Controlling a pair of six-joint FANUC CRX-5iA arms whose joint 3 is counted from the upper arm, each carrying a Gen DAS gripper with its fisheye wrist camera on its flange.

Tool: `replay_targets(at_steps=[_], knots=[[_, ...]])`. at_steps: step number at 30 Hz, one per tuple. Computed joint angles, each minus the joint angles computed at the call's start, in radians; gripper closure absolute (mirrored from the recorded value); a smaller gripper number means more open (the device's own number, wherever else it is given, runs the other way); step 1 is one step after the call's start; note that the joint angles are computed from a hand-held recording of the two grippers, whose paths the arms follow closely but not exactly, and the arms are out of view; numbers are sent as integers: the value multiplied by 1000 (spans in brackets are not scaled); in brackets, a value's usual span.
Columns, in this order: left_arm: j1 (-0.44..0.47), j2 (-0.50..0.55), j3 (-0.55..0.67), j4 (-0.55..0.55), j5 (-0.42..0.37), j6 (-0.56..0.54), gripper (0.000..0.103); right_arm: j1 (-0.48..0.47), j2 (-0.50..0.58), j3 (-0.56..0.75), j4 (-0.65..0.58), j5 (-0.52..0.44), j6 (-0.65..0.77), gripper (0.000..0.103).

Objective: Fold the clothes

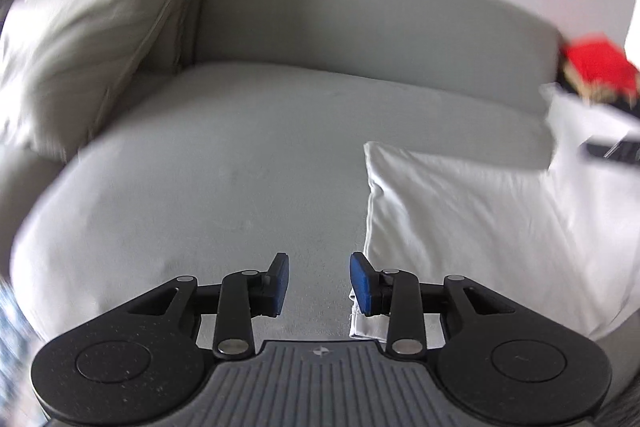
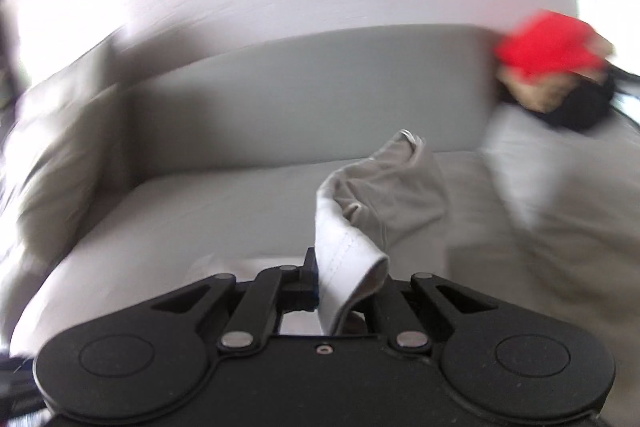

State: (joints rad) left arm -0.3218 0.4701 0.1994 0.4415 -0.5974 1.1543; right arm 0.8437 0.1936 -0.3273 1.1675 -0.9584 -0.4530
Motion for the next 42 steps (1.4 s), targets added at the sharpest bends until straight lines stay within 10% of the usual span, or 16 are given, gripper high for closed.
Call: replay_targets(at_steps=[7, 16, 25, 31, 37, 42], knots=[[44, 56, 52, 75, -96, 122, 76, 5, 226, 292, -394, 152, 411, 99], [38, 34, -7, 131, -22, 70, 76, -26, 180, 257, -362, 216, 209, 99], [36, 15, -20, 95, -6, 125, 76, -39, 239, 380, -471, 184, 341, 97], [40, 8, -19, 69, -5, 188, 76, -64, 163, 282, -567, 450, 545, 77], [29, 13, -3, 57, -19, 181, 76, -110, -25, 6, -260, 577, 196, 76], [-12, 73, 85, 67, -64, 58, 78, -102, -138, -123, -162, 412, 72, 76]])
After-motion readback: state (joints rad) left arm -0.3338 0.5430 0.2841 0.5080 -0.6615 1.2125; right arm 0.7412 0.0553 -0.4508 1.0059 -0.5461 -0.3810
